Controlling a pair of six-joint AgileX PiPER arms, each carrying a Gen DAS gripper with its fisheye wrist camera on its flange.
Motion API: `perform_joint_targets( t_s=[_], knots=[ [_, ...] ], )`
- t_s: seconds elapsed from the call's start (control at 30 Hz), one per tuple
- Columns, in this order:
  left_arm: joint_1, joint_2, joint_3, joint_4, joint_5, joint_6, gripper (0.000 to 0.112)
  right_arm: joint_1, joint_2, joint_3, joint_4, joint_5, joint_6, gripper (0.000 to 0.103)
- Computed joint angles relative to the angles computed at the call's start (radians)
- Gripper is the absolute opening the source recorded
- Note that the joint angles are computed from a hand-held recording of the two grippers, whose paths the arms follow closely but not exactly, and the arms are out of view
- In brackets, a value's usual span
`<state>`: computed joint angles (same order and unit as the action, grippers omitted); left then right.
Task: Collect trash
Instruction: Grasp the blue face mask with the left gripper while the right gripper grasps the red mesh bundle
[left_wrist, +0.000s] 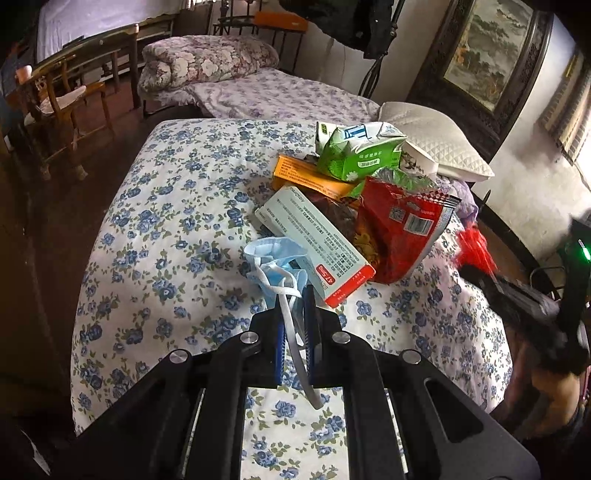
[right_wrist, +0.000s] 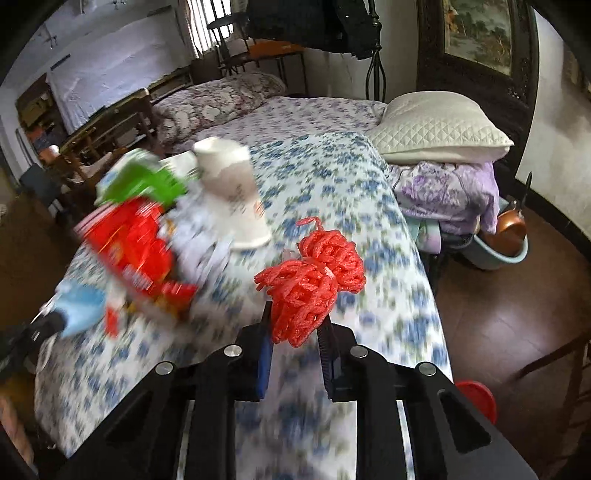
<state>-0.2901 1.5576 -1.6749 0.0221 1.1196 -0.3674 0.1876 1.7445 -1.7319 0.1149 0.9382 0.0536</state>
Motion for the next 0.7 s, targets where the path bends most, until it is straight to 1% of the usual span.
perform_joint_targets(
  t_s=[0.07, 0.17, 0.3, 0.33, 0.4, 0.43, 0.47, 0.5, 0.57, 0.6, 0.63, 0.7],
  knots=[
    [0.001, -0.012, 0.010, -0.004, -0.010, -0.002, 0.010, -0.007, -0.078, 0.102, 0.046, -0.029, -0.032, 0.022],
    [-0.007, -0.040, 0.026, -0.014, -0.028, 0.002, 0.010, -0.001, -0.142, 0.181, 0.088, -0.033, -0.082, 0.022],
    [-0.036, -0.055, 0.047, -0.011, -0.005, 0.012, 0.012, 0.004, -0.163, 0.229, 0.127, -0.038, -0.128, 0.023],
    [-0.040, -0.053, 0.052, -0.008, 0.006, 0.011, 0.015, 0.004, -0.162, 0.235, 0.132, -0.040, -0.132, 0.024],
    [-0.039, -0.047, 0.060, -0.010, 0.021, 0.024, 0.026, -0.009, -0.148, 0.243, 0.166, -0.035, -0.156, 0.024],
    [-0.046, -0.043, 0.061, 0.015, 0.029, 0.014, 0.047, -0.013, -0.144, 0.245, 0.181, -0.032, -0.168, 0.026],
    [-0.055, -0.042, 0.065, 0.052, 0.036, -0.010, 0.061, -0.013, -0.141, 0.246, 0.182, -0.035, -0.172, 0.026],
    [-0.061, -0.042, 0.067, 0.076, 0.038, -0.026, 0.064, -0.009, -0.143, 0.249, 0.177, -0.041, -0.176, 0.027],
    [-0.060, -0.035, 0.067, 0.101, 0.038, -0.034, 0.071, 0.002, -0.147, 0.257, 0.157, -0.057, -0.183, 0.032],
    [-0.064, -0.029, 0.065, 0.117, 0.041, -0.042, 0.071, 0.003, -0.146, 0.258, 0.153, -0.062, -0.185, 0.040],
    [-0.070, -0.019, 0.058, 0.137, 0.047, -0.050, 0.071, 0.003, -0.147, 0.260, 0.155, -0.065, -0.187, 0.045],
    [-0.077, -0.001, 0.045, 0.153, 0.057, -0.045, 0.072, -0.003, -0.148, 0.263, 0.176, -0.065, -0.202, 0.050]
  ],
)
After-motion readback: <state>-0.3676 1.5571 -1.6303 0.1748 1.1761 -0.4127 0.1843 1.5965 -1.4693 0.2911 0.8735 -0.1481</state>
